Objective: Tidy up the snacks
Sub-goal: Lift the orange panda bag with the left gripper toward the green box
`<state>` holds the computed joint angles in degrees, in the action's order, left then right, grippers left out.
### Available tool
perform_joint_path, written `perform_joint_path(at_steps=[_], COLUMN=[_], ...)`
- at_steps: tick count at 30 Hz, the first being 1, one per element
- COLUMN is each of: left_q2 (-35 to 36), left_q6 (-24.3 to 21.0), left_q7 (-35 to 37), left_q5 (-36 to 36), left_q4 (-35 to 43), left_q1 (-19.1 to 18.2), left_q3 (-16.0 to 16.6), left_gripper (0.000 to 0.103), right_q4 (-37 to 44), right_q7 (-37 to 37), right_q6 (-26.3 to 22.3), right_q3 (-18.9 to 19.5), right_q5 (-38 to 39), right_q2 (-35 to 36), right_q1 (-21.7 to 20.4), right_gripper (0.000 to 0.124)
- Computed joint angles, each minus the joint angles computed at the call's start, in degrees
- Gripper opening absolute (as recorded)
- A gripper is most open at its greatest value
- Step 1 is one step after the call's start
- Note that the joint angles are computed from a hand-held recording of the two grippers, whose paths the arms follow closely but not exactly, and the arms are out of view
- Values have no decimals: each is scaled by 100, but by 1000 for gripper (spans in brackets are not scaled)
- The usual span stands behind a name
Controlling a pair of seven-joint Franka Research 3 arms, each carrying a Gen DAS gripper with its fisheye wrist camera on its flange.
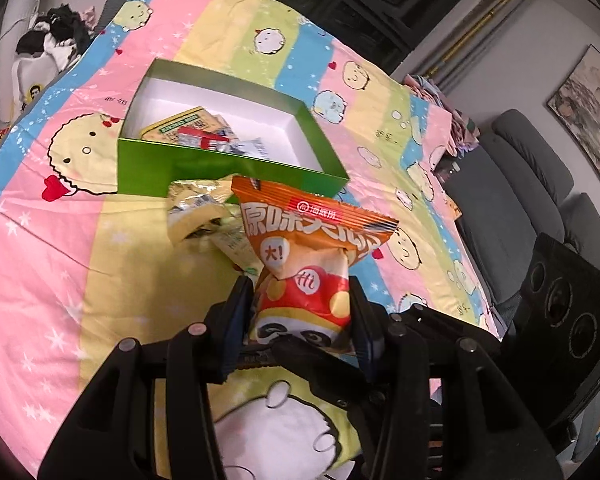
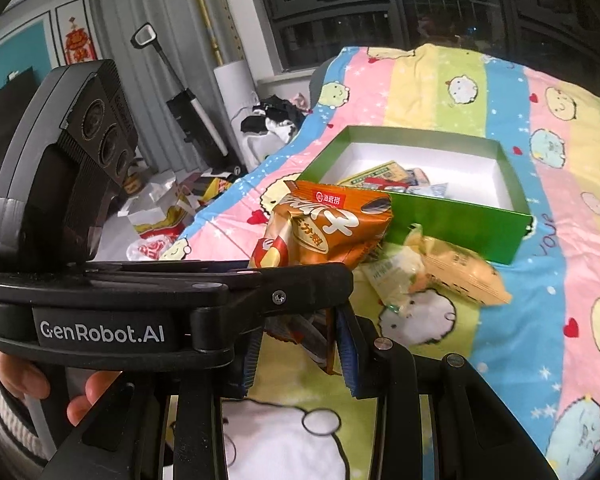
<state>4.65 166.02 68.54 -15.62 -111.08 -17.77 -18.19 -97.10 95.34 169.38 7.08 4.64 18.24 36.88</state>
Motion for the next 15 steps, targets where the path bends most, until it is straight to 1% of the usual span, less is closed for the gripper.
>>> perform_joint_path(at_steps=[3, 8, 11, 14, 15], left_q2=[-23, -1, 93, 172, 213], left_q6=[-74, -219, -386, -520, -554], left_q7=[-296, -578, -896, -1124, -1185], left_q5=[411, 748, 1204, 1631, 1774], left_q4=[52, 178, 383, 578, 667], left_q1=[-87, -168, -258, -330, -358], left_q3=[42, 41, 76, 94, 97], left_gripper=[46, 46, 46, 46, 46], right_q4=[-273, -654, -860, -1040, -1085], right_q7=[-82, -93, -176, -166, -225], right_q6=[214, 511, 723, 933, 1006], right_q3=[75, 81, 165, 133, 190], right_q5=[127, 186, 354, 408, 488], right_q2=[-183, -429, -544, -663, -694], right_q1=[-73, -95, -185, -186, -246], right_gripper=[36, 36, 36, 36, 36])
